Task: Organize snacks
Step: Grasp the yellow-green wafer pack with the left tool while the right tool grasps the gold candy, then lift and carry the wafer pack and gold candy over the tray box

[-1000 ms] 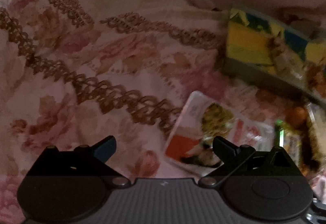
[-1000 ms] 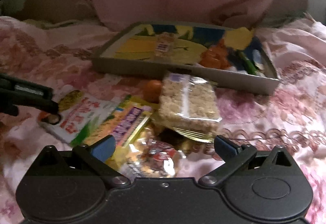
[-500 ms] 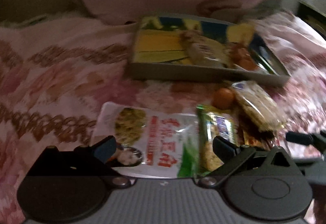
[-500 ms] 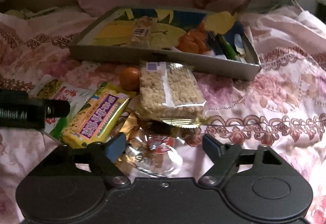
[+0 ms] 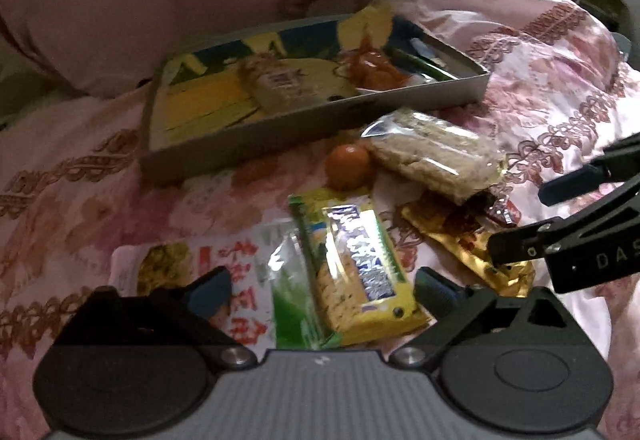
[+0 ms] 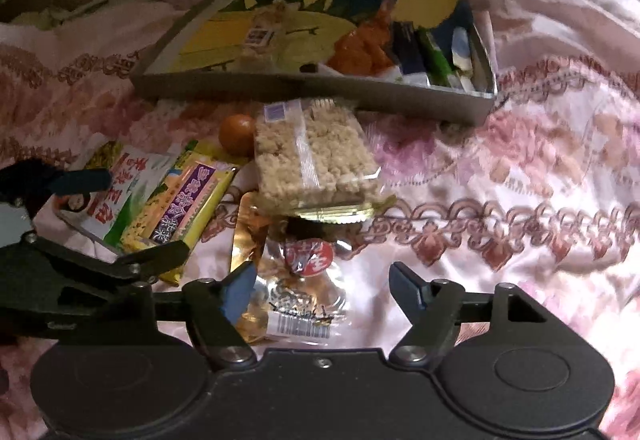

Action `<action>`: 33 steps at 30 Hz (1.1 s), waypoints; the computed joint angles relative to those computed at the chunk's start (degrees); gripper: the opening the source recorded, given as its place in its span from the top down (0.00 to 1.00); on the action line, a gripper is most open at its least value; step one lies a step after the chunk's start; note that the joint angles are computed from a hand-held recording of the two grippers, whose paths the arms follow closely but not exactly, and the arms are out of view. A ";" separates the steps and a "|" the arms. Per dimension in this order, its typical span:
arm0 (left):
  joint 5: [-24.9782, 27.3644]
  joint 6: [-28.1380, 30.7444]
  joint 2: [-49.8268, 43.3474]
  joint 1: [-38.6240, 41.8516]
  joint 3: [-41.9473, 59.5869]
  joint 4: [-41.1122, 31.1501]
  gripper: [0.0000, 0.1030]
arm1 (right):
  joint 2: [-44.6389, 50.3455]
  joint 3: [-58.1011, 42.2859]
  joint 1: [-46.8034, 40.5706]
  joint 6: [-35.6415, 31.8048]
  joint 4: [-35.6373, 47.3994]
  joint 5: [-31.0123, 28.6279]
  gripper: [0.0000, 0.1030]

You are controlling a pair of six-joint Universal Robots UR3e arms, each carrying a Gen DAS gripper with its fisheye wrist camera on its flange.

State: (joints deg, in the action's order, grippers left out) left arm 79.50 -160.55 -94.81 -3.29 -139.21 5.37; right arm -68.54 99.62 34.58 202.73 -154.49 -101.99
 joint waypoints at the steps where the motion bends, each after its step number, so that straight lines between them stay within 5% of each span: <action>1: -0.45 0.29 -0.48 0.11 0.19 0.18 0.09 | -0.01 -0.06 0.01 -0.90 0.03 0.21 0.28; 6: -1.50 2.61 -0.33 -0.11 -0.49 1.00 0.23 | 0.89 0.46 -1.31 0.02 -2.69 3.40 0.34; 9: -3.40 3.61 1.12 0.11 -0.08 -2.26 0.43 | 2.50 0.95 -2.29 2.45 -6.30 5.62 0.42; 22: -6.90 -4.96 9.17 3.78 2.09 -18.58 0.46 | -0.87 3.28 -1.59 6.24 -4.93 6.30 0.50; 33: -14.07 -8.26 19.89 12.58 0.29 -31.91 0.46 | -7.24 13.06 -5.48 14.45 -12.05 17.36 0.50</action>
State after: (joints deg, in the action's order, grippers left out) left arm 65.43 -168.81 -74.92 9.29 -138.92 -26.54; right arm -75.78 112.68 29.10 217.17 -166.54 -84.63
